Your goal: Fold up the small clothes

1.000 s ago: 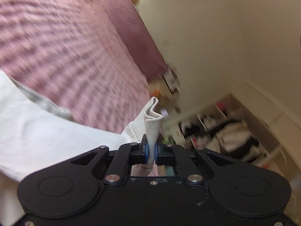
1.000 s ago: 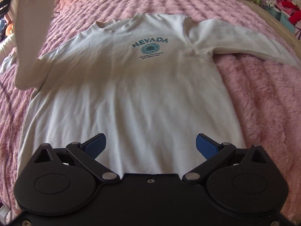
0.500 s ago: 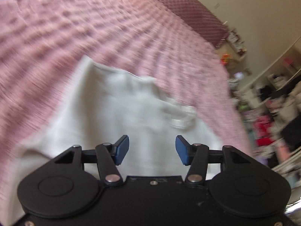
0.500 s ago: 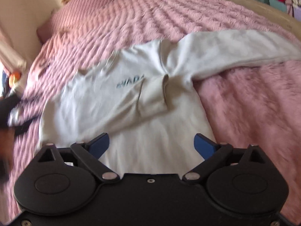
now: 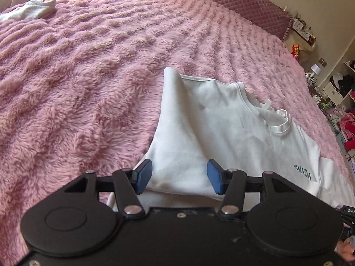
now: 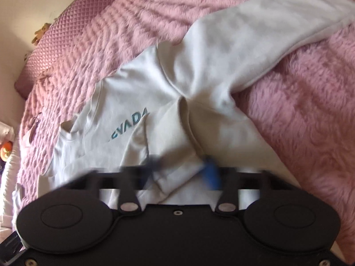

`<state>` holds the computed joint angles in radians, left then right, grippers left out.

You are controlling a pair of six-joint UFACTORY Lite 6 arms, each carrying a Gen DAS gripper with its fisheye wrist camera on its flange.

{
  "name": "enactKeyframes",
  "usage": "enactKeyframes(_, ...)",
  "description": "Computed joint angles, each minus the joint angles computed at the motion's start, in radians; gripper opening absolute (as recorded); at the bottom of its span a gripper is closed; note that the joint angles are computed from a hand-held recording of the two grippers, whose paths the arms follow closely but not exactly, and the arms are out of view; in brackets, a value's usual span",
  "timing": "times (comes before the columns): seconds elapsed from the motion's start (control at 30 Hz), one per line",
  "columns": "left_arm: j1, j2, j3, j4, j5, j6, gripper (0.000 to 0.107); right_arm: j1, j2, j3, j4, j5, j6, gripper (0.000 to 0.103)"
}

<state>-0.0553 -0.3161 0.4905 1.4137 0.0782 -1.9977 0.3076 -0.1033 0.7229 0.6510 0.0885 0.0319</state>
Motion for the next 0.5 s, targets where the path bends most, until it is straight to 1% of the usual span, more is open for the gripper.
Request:
enactKeyframes(0.03, -0.050, -0.063, -0.025, -0.096, 0.054, 0.105, 0.056, -0.014, -0.012, 0.002, 0.085, 0.012, -0.105, 0.009)
enactKeyframes(0.1, -0.105, -0.107, -0.042, -0.233, 0.147, 0.314, 0.059, -0.041, -0.106, -0.038, 0.288, 0.018, -0.314, 0.008)
enactKeyframes(0.13, -0.116, -0.106, -0.042, -0.302, 0.173, 0.419, 0.059, -0.064, -0.152, -0.061, 0.356, 0.026, -0.400, 0.008)
enactKeyframes(0.17, -0.117, -0.087, -0.036, -0.340, 0.187, 0.499, 0.059, -0.077, -0.175, -0.074, 0.390, 0.032, -0.443, 0.008)
enactKeyframes(0.2, -0.130, -0.070, -0.031, -0.345, 0.223, 0.537, 0.059, -0.091, -0.196, -0.089, 0.401, 0.043, -0.461, 0.008)
enactKeyframes(0.23, -0.143, -0.057, -0.031, -0.316, 0.250, 0.533, 0.059, -0.096, -0.199, -0.097, 0.417, 0.051, -0.484, 0.008)
enactKeyframes(0.27, -0.153, -0.041, -0.035, -0.253, 0.263, 0.487, 0.059, -0.091, -0.196, -0.101, 0.391, 0.045, -0.465, 0.008)
enactKeyframes(0.33, -0.175, 0.002, -0.037, -0.109, 0.281, 0.362, 0.059, -0.072, -0.176, -0.102, 0.414, 0.031, -0.498, 0.008)
enactKeyframes(0.37, -0.195, 0.030, -0.033, -0.042, 0.306, 0.305, 0.059, -0.070, -0.167, -0.100, 0.407, 0.037, -0.489, 0.008)
enactKeyframes(0.5, -0.268, 0.135, -0.011, 0.112, 0.388, 0.196, 0.058, -0.064, -0.153, -0.085, 0.388, 0.040, -0.451, 0.008)
